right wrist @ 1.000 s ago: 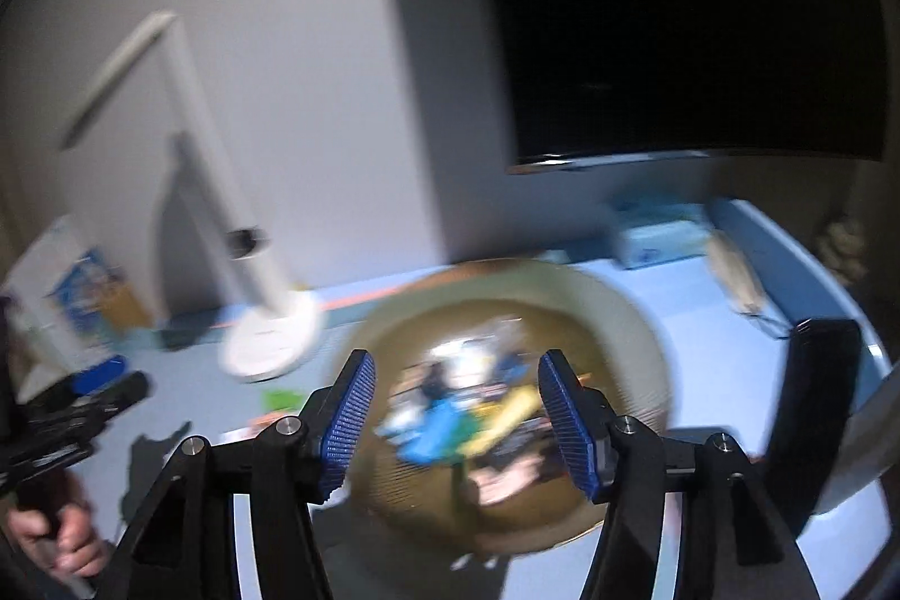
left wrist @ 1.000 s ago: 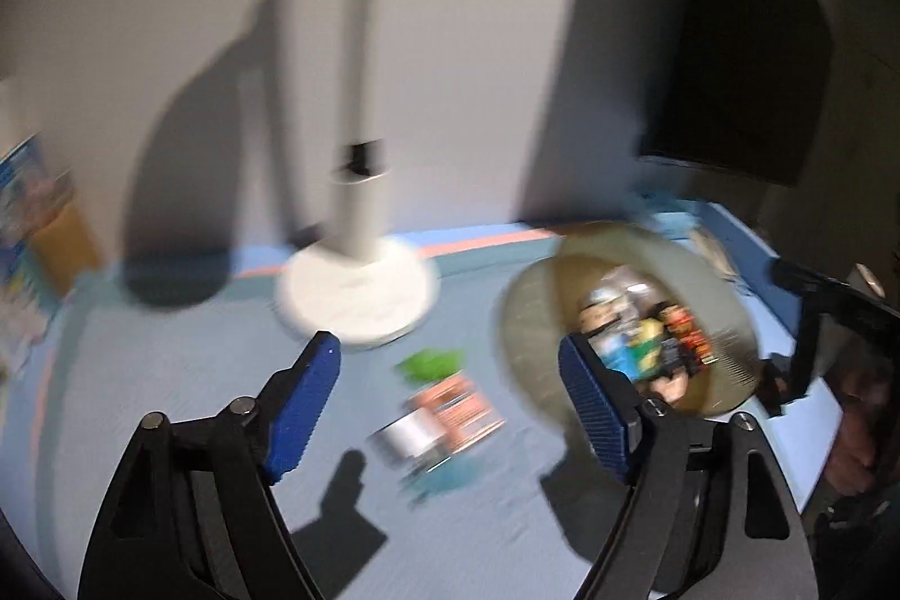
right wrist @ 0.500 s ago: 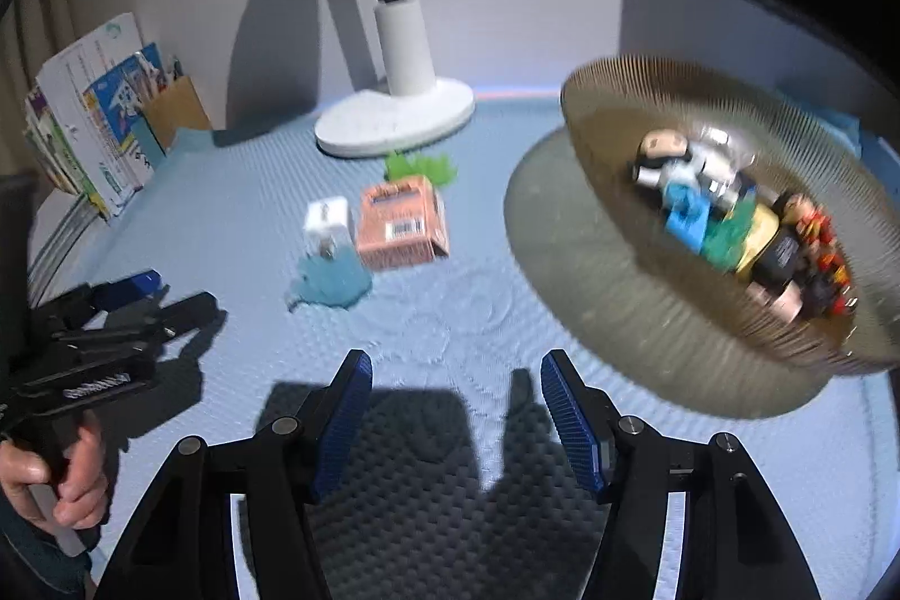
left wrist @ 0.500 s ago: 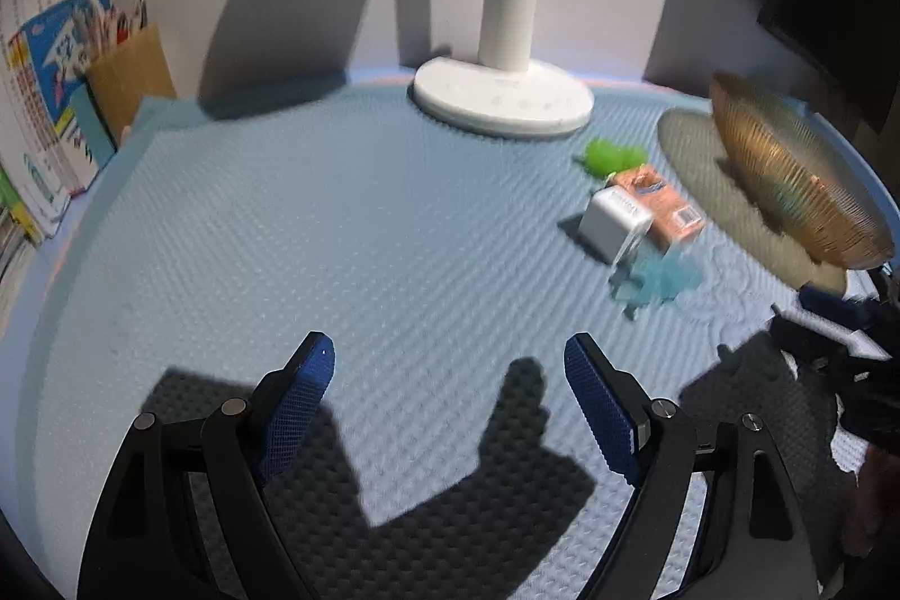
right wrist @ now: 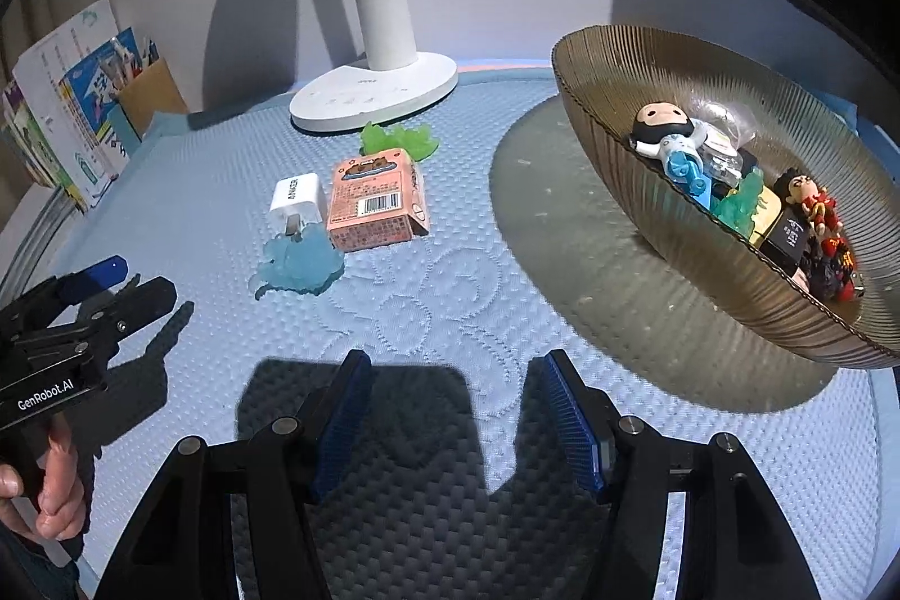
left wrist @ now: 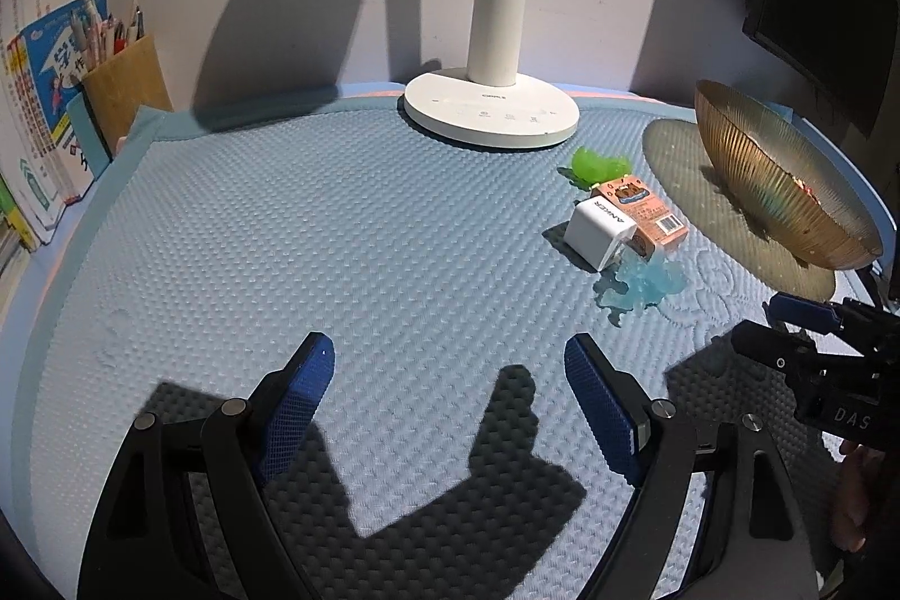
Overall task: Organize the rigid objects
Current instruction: 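Move both tools back over the pink box and charger, then grasp the pink box with the right tool while the left tool reaches toward the blue gel toy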
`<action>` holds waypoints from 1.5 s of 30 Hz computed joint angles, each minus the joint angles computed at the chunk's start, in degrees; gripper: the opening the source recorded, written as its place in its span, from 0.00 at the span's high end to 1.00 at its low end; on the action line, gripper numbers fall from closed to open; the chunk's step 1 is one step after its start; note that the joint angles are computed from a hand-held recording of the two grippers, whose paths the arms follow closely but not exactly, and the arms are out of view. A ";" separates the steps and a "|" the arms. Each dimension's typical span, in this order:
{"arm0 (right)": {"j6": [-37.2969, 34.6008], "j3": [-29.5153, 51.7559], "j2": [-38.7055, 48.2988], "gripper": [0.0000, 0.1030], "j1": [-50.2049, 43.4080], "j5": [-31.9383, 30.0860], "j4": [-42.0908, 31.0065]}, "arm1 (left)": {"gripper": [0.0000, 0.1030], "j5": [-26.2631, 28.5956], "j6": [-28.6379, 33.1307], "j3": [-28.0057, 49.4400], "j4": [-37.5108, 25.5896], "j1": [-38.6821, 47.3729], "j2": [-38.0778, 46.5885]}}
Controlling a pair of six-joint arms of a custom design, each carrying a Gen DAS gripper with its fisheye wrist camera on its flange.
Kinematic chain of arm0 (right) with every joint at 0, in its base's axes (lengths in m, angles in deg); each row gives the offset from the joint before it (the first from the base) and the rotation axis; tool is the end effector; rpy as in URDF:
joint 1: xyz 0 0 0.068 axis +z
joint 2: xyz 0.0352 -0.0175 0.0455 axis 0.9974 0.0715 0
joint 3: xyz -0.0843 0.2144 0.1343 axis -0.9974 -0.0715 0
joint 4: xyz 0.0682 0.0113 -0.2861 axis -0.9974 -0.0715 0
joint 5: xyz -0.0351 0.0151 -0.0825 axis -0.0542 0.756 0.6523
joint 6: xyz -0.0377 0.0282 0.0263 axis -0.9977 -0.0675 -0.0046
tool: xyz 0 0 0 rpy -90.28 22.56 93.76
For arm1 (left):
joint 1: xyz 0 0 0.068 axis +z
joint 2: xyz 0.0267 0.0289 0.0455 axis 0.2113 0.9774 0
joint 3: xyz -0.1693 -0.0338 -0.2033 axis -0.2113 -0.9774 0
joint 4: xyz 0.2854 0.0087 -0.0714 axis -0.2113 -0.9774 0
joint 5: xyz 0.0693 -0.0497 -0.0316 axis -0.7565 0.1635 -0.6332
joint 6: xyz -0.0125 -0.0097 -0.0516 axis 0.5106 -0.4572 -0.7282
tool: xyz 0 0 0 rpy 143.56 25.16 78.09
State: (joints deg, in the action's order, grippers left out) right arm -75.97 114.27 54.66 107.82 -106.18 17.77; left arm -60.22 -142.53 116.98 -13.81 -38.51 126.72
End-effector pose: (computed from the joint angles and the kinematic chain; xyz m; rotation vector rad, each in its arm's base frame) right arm 0.2842 0.1253 0.1336 -0.8567 2.3459 0.4275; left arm 0.1699 -0.1713 0.1474 -0.4881 2.3494 0.1618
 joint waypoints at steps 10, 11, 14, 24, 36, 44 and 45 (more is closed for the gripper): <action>-0.73 -0.28 0.04 0.41 0.10 0.77 0.44 | 0.19 0.00 1.36 4.74 -3.23 -1.26 5.80; -0.87 -0.31 0.05 0.41 0.09 0.75 0.48 | 0.19 1.83 3.40 4.48 -1.77 -0.61 5.27; -1.56 0.11 0.51 0.41 -0.55 -0.53 0.15 | 0.19 11.13 10.77 1.79 7.98 2.57 0.75; -8.43 3.55 -1.45 0.41 -6.71 -4.51 -9.03 | 0.31 18.24 20.45 15.06 11.91 10.41 16.62; -5.28 15.11 7.08 0.41 -0.22 -4.82 -15.58 | 0.56 14.68 17.54 6.40 10.87 5.65 7.44; 2.34 23.28 17.95 0.41 5.92 -3.30 -14.34 | 0.54 16.55 16.70 -2.35 11.89 5.56 -2.76; 2.82 23.40 18.18 0.41 6.66 -2.18 -13.42 | 0.50 17.89 17.53 -3.60 13.39 6.14 -4.15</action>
State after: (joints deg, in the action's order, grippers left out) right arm -73.15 137.67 72.84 114.49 -108.36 4.35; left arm -42.32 -125.00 113.38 -0.42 -32.37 122.57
